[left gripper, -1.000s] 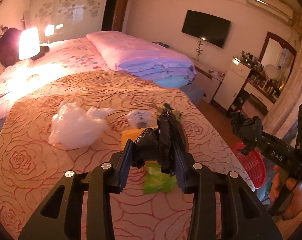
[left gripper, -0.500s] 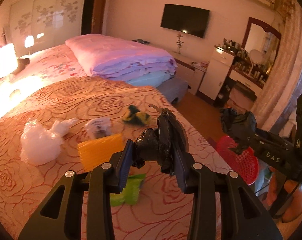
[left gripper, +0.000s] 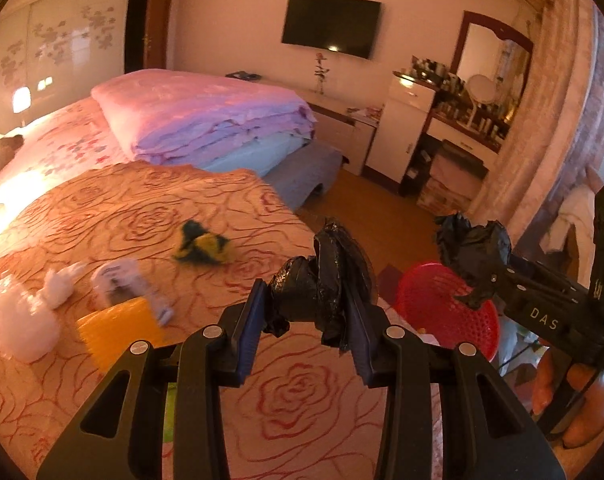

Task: Collect trash
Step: 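Carry both black items over the red wastebasket and open both tools to drop them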

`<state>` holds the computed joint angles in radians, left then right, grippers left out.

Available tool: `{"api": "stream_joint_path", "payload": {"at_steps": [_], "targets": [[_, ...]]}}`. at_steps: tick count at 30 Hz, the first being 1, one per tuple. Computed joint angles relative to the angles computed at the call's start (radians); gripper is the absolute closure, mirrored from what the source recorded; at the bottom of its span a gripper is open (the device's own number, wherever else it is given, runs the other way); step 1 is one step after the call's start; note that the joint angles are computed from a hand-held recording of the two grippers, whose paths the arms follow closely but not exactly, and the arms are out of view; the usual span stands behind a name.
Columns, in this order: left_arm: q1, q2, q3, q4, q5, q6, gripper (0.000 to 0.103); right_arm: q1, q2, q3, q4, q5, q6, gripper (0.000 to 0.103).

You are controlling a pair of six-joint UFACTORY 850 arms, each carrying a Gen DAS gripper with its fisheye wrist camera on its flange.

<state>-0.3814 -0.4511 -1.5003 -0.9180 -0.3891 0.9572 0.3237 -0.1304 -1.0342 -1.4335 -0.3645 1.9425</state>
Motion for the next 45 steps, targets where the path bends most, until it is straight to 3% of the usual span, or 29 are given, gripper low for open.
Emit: {"api": "stream_joint_path", "payload": {"at_steps": [18, 38, 45], "targets": [[-0.100, -0.148, -0.167, 0.089, -0.141, -0.064, 0.067, -0.069, 0.101, 0.132, 0.052, -0.089, 0.028, 0.056], [-0.203, -0.313, -0.353, 0.276, -0.258, -0.163, 0.066, -0.158, 0.101, 0.207, 0.119, -0.028, 0.052, 0.055], [-0.210, -0.331, -0.363, 0.295, -0.266, -0.175, 0.047, -0.182, 0.093, 0.217, 0.148, 0.003, 0.049, 0.046]]}}
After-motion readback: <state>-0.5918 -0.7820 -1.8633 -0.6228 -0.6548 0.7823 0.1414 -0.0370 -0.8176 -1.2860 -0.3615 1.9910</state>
